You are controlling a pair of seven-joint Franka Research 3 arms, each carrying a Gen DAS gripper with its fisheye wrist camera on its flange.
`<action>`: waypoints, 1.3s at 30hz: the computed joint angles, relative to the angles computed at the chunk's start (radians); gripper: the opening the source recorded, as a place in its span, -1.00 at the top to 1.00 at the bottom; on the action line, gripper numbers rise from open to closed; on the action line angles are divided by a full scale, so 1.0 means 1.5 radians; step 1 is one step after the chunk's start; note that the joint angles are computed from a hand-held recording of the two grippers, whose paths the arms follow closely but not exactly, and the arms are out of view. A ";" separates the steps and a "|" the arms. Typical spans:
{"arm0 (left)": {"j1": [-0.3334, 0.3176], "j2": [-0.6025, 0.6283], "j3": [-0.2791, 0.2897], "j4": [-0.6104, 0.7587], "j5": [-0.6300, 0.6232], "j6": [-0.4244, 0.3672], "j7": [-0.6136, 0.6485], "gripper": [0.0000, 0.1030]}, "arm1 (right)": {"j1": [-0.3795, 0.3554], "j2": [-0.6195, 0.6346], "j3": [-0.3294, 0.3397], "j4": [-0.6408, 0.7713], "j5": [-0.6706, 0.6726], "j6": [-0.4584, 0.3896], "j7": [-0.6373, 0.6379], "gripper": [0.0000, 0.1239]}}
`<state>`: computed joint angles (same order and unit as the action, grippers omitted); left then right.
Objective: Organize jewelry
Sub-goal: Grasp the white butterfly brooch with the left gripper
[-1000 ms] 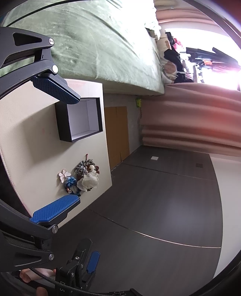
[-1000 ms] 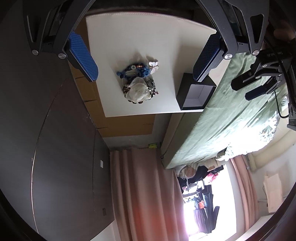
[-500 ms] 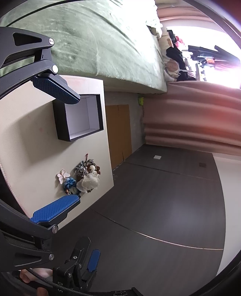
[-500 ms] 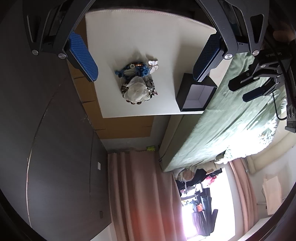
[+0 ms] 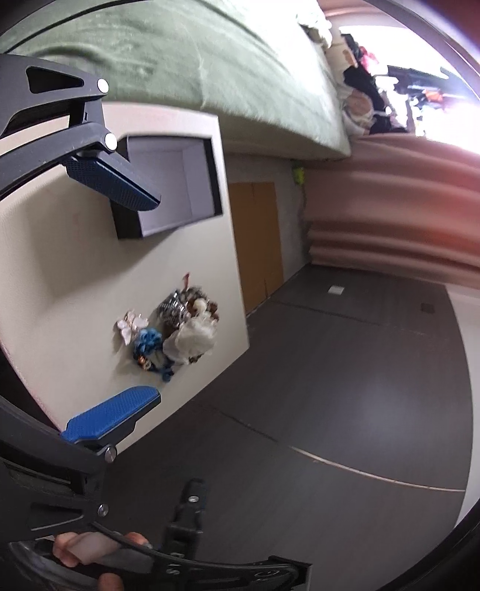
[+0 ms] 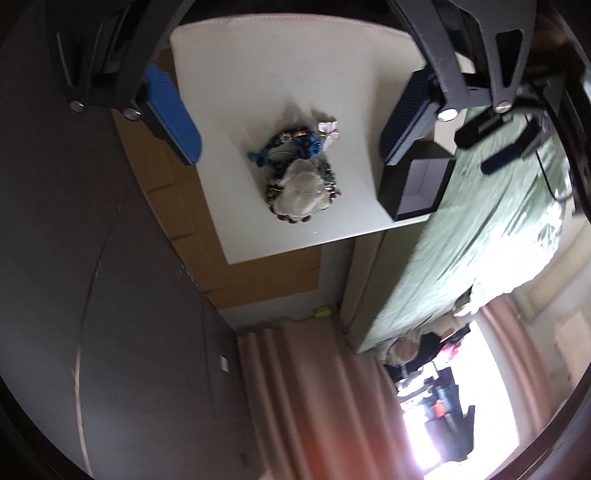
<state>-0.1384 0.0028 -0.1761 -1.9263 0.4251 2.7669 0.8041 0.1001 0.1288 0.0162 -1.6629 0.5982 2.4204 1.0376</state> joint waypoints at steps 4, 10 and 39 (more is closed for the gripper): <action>-0.005 0.036 -0.004 0.029 -0.026 -0.016 0.036 -0.71 | -0.005 0.024 -0.005 0.028 -0.014 -0.015 0.036 -0.47; -0.011 0.100 -0.011 0.084 -0.100 -0.061 0.119 -0.48 | -0.017 0.059 -0.006 0.070 -0.026 -0.052 0.077 -0.46; -0.028 0.230 -0.010 0.204 -0.124 -0.155 0.196 0.17 | -0.052 0.138 -0.002 0.156 -0.055 -0.118 0.169 -0.46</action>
